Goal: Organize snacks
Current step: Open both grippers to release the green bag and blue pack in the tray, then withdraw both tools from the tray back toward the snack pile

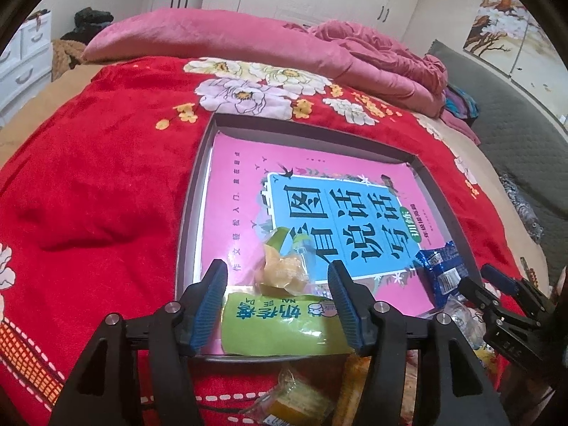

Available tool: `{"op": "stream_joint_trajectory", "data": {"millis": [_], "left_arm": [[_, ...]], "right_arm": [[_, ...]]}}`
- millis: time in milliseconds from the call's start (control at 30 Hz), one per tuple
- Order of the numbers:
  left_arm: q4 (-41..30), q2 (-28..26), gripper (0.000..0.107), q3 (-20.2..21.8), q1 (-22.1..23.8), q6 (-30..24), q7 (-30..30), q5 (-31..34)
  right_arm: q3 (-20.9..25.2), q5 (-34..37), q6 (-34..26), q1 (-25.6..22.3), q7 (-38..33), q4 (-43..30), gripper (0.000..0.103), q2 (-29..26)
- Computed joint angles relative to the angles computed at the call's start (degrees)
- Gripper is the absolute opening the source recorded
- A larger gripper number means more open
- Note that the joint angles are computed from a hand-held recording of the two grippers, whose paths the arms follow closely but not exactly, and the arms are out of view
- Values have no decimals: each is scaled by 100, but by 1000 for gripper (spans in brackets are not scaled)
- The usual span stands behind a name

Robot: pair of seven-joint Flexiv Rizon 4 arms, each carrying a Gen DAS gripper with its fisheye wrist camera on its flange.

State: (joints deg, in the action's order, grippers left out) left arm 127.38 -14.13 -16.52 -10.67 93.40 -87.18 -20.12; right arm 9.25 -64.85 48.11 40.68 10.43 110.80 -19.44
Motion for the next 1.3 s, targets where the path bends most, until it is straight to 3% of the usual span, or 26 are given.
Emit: {"op": "stream_joint_trajectory", "data": {"millis": [233, 300, 333, 433, 533, 1000, 1233, 1300], "left_arm": [[62, 91, 63, 89, -41, 71, -80, 49], [111, 131, 71, 60, -10, 114, -108, 28], [171, 166, 75, -83, 106, 179, -78, -39], [380, 274, 75, -738, 664, 425, 60, -229], [469, 358, 75, -959, 897, 467, -13, -191], [703, 598, 76, -1095, 1142, 475, -138, -361], [1058, 793, 76, -2604, 2354, 547, 208, -1086], [1098, 851, 76, -2622, 2363, 520, 227, -1123]], "right_arm": [[-48, -350, 163, -54, 384, 99, 61, 113], [-55, -518, 225, -85, 567, 133, 64, 154], [-75, -695, 301, -112, 756, 175, 66, 200], [-87, -1165, 501, -214, 1214, 242, 71, 285], [-40, -1444, 550, -287, 1424, 246, 73, 324], [81, -1459, 417, -198, 1198, 102, 74, 244], [92, -1409, 365, -132, 1137, 76, 74, 231], [93, -1393, 361, -120, 1111, 67, 74, 225]]}}
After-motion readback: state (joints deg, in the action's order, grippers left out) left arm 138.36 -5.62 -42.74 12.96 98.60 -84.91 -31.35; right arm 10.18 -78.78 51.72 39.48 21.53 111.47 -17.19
